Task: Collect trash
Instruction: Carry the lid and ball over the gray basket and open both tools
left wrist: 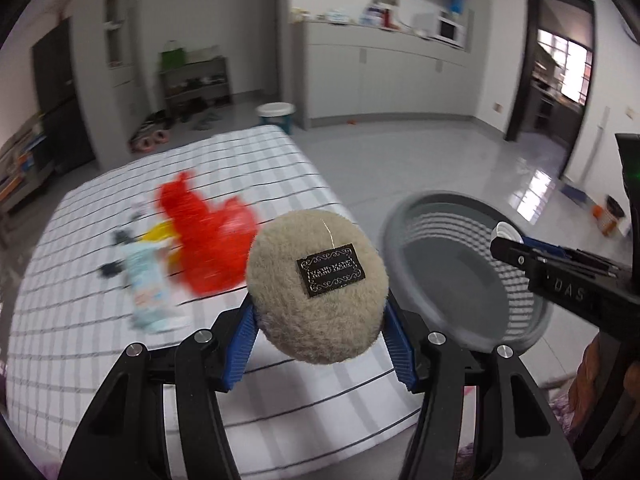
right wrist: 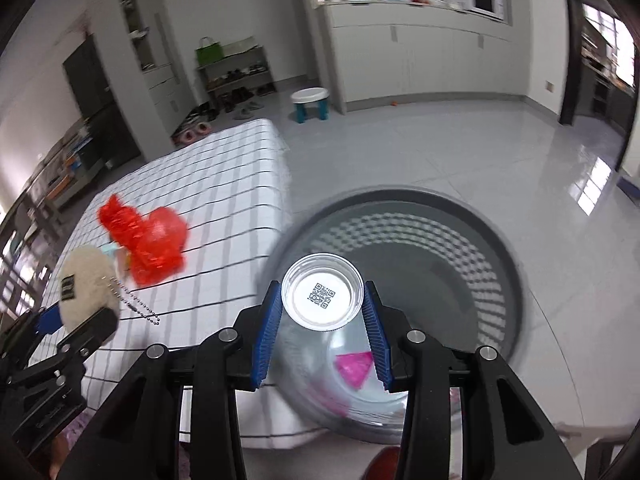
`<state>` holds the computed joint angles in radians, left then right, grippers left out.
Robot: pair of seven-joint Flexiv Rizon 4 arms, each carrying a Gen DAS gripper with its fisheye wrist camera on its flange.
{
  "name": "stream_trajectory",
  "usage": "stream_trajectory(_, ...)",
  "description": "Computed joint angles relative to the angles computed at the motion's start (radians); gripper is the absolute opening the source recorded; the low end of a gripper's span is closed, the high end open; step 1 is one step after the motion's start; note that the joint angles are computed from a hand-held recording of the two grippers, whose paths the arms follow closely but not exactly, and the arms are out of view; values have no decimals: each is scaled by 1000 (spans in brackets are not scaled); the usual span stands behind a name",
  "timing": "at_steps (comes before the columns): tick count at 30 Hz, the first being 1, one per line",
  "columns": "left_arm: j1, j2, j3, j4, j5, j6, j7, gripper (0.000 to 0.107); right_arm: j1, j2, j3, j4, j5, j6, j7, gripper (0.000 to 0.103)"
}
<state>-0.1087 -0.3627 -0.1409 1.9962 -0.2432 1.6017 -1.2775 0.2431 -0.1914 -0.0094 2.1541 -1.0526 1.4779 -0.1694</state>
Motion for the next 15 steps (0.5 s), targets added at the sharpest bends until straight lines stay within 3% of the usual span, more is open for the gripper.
stream_trajectory(8,-37,-131,-49,-174,9,-98,76,56,-47,11,-19,42,50,-14,18,39)
stream_trajectory(13,-53,-195,-65,-267,-7,-175,124,56,-65,-8,41,34,275,-51,-130,39)
stream_trajectory(15,-68,-213,-62,-289,-9,-189,132,56,-46,-10,27,32,287,-67,-144,39)
